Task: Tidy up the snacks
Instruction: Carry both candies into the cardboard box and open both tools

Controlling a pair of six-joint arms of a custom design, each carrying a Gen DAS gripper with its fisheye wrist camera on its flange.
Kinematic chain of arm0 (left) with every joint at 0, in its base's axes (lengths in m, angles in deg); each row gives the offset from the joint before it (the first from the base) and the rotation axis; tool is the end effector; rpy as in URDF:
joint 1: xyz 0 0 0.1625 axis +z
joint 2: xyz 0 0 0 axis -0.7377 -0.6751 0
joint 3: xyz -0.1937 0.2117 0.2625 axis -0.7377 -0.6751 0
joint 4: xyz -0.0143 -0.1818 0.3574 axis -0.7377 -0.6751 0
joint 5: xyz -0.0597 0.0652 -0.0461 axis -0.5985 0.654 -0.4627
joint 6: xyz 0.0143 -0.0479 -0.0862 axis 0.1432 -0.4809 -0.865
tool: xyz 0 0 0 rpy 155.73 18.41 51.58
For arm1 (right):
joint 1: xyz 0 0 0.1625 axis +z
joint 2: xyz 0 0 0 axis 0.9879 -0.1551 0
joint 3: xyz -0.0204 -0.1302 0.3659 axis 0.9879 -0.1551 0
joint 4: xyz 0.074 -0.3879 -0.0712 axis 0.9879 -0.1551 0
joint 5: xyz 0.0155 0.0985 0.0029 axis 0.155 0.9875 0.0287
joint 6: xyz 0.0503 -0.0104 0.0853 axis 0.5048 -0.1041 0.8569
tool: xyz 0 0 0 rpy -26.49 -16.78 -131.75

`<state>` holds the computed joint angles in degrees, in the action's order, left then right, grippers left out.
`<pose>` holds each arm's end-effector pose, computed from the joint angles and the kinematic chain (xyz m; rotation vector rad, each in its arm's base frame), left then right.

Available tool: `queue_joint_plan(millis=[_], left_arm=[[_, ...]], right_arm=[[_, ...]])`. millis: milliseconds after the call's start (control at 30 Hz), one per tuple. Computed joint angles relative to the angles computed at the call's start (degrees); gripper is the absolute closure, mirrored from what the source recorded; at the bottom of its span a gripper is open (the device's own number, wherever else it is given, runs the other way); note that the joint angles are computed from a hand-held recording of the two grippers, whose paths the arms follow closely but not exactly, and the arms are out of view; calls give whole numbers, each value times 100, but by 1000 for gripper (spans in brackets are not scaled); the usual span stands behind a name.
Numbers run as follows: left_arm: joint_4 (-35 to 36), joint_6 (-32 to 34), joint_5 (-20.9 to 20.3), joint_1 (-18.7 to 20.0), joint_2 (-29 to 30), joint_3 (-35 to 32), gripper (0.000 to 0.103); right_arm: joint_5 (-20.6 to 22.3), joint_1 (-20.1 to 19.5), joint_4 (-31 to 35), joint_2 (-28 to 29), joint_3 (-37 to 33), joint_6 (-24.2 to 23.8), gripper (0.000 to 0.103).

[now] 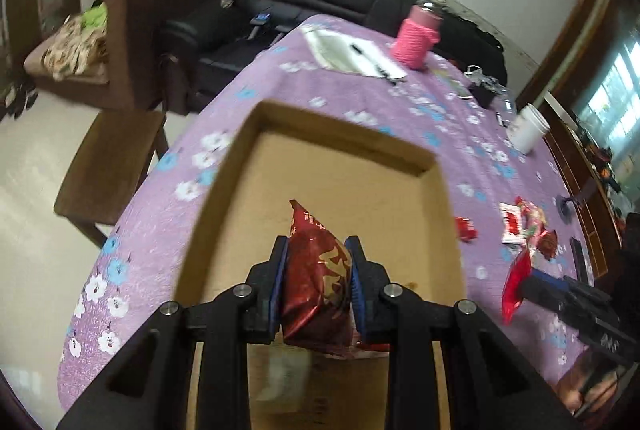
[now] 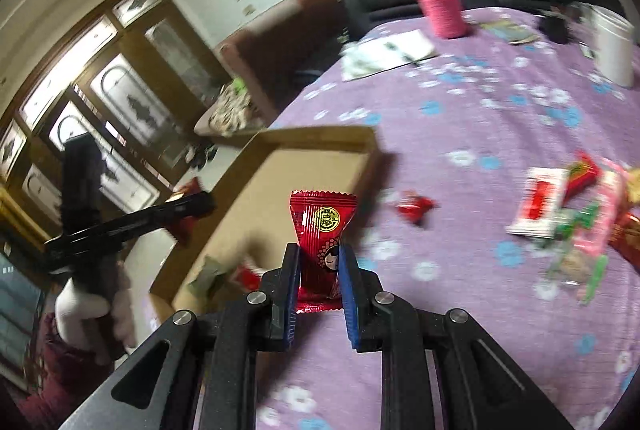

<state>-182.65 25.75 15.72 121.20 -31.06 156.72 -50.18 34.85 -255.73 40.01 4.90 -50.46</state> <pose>0.0036 -0.6297 0.4008 0.4121 2.5634 -0.7181 0.3888 -0.5695 0.0116 0.4575 -2.7929 0.8300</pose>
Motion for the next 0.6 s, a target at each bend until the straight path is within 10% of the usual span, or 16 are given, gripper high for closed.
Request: queue_joint_plan(millis=[333, 533, 600], left_arm=[[15, -9, -224, 388, -22, -118, 73], [-289, 1, -417, 337, -345, 117, 42], [-338, -59, -492, 294, -445, 179, 39]], right_arm=[[-197, 254, 1740, 1449, -2200, -7, 82], [-312, 324, 2063, 1872, -2829, -26, 79], [-319, 346, 1952, 1814, -2718, -37, 63]])
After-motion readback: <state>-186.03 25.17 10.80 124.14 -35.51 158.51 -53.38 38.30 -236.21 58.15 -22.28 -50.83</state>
